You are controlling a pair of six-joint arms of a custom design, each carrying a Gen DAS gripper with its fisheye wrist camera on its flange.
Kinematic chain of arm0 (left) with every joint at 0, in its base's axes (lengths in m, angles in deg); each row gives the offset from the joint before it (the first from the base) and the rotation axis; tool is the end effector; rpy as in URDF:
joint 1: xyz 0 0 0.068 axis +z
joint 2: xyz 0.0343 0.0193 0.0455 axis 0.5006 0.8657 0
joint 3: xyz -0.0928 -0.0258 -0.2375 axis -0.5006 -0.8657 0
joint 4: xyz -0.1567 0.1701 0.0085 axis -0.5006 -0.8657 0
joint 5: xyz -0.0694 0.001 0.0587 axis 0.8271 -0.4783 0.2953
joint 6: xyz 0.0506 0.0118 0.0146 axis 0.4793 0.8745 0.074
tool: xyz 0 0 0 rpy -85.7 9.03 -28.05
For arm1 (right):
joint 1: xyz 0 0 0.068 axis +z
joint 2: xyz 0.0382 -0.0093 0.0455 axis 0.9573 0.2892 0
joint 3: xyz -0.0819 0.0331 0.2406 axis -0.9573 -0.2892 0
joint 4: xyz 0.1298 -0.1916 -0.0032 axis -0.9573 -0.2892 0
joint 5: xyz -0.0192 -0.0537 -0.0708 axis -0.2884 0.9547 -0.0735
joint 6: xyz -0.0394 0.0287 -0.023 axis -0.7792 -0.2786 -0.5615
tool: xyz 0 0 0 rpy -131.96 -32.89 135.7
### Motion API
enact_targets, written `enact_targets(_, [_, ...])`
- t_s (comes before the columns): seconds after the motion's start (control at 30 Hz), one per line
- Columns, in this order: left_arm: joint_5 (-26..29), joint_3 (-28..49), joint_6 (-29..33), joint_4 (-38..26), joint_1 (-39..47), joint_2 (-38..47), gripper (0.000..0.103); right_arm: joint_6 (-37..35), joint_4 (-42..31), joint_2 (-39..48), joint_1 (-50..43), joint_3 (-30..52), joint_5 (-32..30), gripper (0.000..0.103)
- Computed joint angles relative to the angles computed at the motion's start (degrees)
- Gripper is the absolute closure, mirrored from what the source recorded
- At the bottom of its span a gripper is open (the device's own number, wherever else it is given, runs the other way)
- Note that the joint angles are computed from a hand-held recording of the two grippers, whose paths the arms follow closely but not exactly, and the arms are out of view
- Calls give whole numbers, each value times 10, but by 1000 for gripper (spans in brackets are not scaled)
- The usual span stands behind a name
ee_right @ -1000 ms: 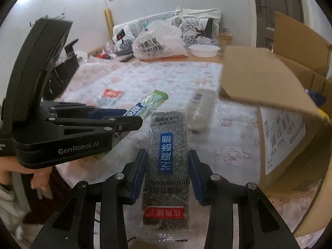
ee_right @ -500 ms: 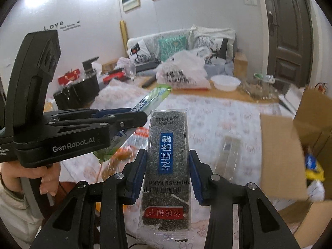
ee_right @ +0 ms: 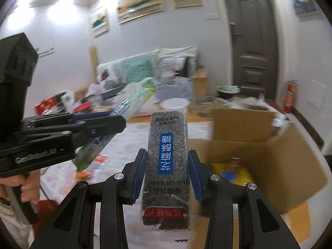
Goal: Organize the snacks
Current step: 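Lift both snacks and carry them into the cardboard box with both grippers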
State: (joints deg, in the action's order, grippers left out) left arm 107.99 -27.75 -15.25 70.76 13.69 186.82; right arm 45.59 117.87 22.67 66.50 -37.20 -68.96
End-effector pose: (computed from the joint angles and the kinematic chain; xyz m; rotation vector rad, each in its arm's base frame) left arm 0.3589 -0.1194 0.1452 0.7286 2.0713 -0.4838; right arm 0.2650 -0.0229 0.1136 -0.0326 2.0453 0.1586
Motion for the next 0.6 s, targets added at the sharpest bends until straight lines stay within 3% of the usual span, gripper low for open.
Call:
enact_targets(0.27, [-41, 201, -28, -128, -137, 131, 80, -58, -38, 63, -150, 45, -44, 68])
enact_targets(0.43, [-53, 344, -47, -230, -159, 224, 80, -93, -75, 109, -171, 100, -39, 68])
enact_targets(0.6, [-78, 393, -58, -261, -169, 261, 80, -110, -72, 140, -172, 124, -34, 68])
